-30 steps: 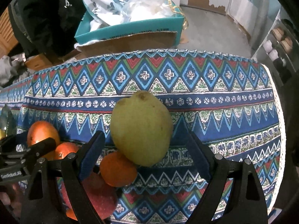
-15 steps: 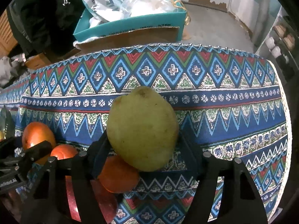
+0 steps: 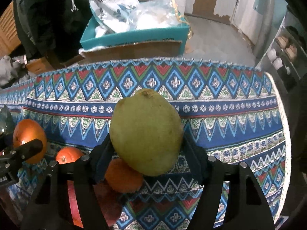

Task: Organize fruits
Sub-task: 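Grasp the large orange with the left tool while the right tool grasps the yellow-green pear, then lift and carry the orange in the left tool and the pear in the right tool to the glass bowl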

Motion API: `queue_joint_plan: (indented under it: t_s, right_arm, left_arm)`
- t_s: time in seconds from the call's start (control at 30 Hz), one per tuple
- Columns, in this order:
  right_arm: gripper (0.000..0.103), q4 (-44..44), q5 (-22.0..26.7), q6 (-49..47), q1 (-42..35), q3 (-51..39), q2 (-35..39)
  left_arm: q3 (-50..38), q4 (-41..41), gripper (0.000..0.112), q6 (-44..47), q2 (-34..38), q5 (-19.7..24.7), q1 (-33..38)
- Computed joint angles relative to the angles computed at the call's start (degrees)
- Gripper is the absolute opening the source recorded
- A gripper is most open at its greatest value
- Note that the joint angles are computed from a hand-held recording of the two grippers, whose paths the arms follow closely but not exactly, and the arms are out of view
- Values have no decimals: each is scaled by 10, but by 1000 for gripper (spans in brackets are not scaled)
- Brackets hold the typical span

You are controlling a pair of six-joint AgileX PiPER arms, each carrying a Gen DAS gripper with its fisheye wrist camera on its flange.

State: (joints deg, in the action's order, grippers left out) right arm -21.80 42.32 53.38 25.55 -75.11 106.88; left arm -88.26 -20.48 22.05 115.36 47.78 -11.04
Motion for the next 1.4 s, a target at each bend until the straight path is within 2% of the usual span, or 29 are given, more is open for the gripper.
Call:
queue_joint_plan:
  t_s: [0.63, 1.4]
  right_arm:
    - [70, -73, 45, 64, 55, 14, -122]
    - [70, -175, 101, 126, 165, -35, -176]
  left_arm:
    - [52, -21, 68, 38, -121, -3, 22]
    - [77, -69, 68, 93, -218, 25, 79]
